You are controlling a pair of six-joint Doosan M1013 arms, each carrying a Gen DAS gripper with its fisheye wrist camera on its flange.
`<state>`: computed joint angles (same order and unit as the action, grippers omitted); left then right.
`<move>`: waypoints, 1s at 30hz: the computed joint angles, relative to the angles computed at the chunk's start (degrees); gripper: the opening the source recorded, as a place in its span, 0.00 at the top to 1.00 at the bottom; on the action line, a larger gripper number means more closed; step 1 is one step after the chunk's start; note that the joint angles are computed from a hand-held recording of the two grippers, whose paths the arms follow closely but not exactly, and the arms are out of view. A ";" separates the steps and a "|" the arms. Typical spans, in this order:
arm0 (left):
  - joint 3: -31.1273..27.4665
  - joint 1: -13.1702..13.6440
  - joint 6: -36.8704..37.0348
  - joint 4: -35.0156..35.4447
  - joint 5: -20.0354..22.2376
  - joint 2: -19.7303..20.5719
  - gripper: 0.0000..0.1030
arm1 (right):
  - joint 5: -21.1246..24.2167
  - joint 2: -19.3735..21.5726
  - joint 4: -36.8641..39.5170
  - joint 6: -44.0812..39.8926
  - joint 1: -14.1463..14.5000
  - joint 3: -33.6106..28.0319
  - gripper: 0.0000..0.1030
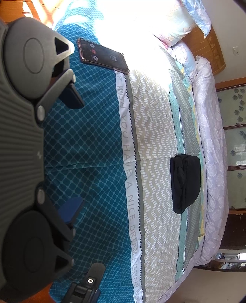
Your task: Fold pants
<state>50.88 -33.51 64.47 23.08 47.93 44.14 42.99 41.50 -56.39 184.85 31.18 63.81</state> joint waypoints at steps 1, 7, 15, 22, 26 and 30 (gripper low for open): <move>0.15 -0.03 -0.73 0.81 -0.24 -0.09 0.00 | 0.01 -0.01 -0.15 0.05 0.01 0.01 0.33; 0.19 0.02 -2.24 2.37 -0.54 -0.14 0.00 | -0.09 0.08 0.62 -0.67 -0.06 -0.12 0.33; 0.27 0.14 -1.15 0.95 -0.70 -0.17 0.00 | 0.31 0.07 0.18 -0.03 0.00 -0.07 0.33; 0.76 0.09 -0.39 0.41 -1.49 -0.56 0.00 | 0.38 -0.24 -1.34 0.87 0.25 0.26 0.33; 0.96 0.12 0.31 -0.08 -1.87 -0.75 0.00 | 0.46 -0.33 -1.92 1.09 0.36 0.26 0.33; 1.13 0.16 0.28 -0.26 -2.32 -0.93 0.00 | 0.53 -0.38 -2.27 0.97 0.41 0.21 0.33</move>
